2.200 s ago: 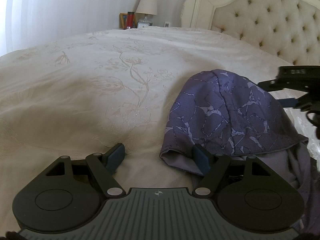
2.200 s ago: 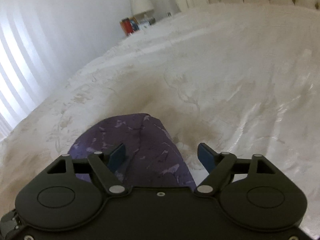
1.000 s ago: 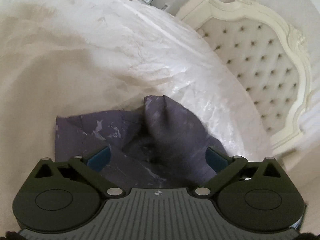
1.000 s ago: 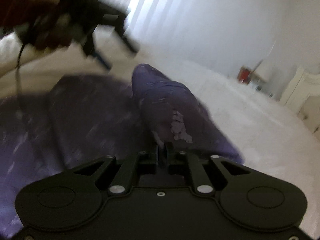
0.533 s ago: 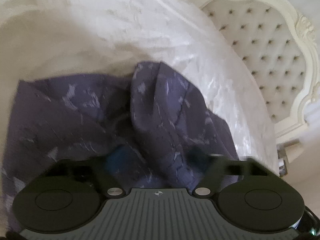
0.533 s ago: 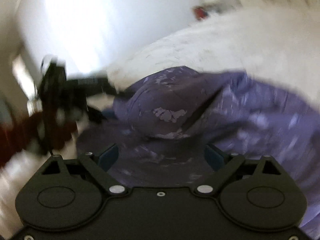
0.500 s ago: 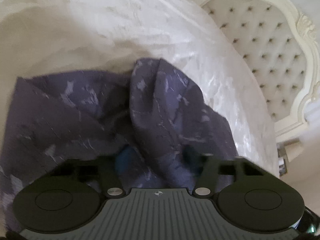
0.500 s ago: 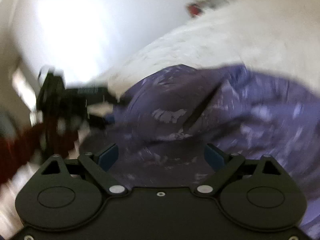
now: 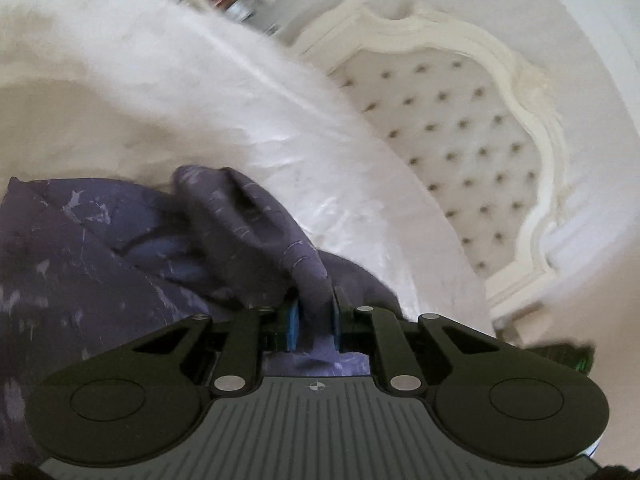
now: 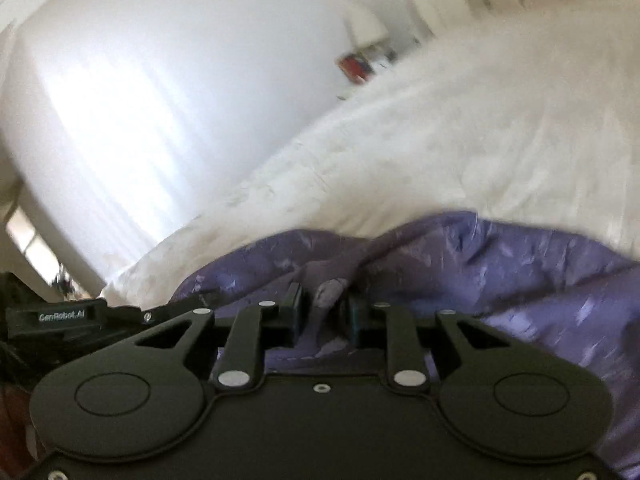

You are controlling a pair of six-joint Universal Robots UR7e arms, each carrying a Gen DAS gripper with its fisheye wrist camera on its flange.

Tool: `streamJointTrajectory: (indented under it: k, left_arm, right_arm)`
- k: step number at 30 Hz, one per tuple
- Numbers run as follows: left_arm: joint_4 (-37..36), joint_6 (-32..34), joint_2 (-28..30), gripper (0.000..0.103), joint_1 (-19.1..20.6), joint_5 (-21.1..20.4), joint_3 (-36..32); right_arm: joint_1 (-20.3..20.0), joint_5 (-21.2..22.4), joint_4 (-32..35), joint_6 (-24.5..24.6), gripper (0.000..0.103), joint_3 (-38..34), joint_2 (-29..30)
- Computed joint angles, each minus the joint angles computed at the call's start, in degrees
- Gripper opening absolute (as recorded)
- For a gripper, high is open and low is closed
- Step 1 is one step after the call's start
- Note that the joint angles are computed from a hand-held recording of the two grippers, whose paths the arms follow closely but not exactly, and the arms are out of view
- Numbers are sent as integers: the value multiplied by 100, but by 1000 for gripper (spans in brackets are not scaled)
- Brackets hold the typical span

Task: Fold large clothes

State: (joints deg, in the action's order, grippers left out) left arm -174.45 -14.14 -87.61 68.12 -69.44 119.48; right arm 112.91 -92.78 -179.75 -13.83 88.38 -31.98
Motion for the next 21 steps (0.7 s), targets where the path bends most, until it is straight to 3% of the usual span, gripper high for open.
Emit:
streamJointTrajectory:
  k: [3, 5, 6, 8, 10, 12, 15, 19, 21]
  left_arm:
    - [-215, 179, -27, 15, -114, 342, 542]
    - [79, 118, 51, 16, -54, 593, 699]
    - [186, 76, 127, 17, -29, 815, 772]
    - [-92, 213, 240, 17, 111, 784, 919]
    - [-261, 407, 198, 17, 156, 680, 976]
    - [-178, 648, 142, 18, 90, 820, 933]
    - [-111, 902, 107, 18, 67, 941, 958]
    - [-318, 582, 120, 18, 198, 762, 1099]
    - [-485, 498, 92, 18, 223, 719, 1212]
  right_arm:
    - [-55, -401, -190, -124, 38, 410, -156]
    - [-135, -843, -128, -60, 40, 594, -159]
    - [-171, -1092, -50, 1, 44, 653, -138]
    - [-260, -1274, -95, 133, 56, 799, -119]
    - [-367, -989, -362, 350, 59, 985, -171]
    - [-399, -749, -536, 424, 70, 1034, -203]
    - [-438, -345, -757, 459, 74, 1071, -262]
    - [-524, -80, -167, 847, 77, 672, -190]
    - [-502, -169, 125, 867, 77, 358, -41]
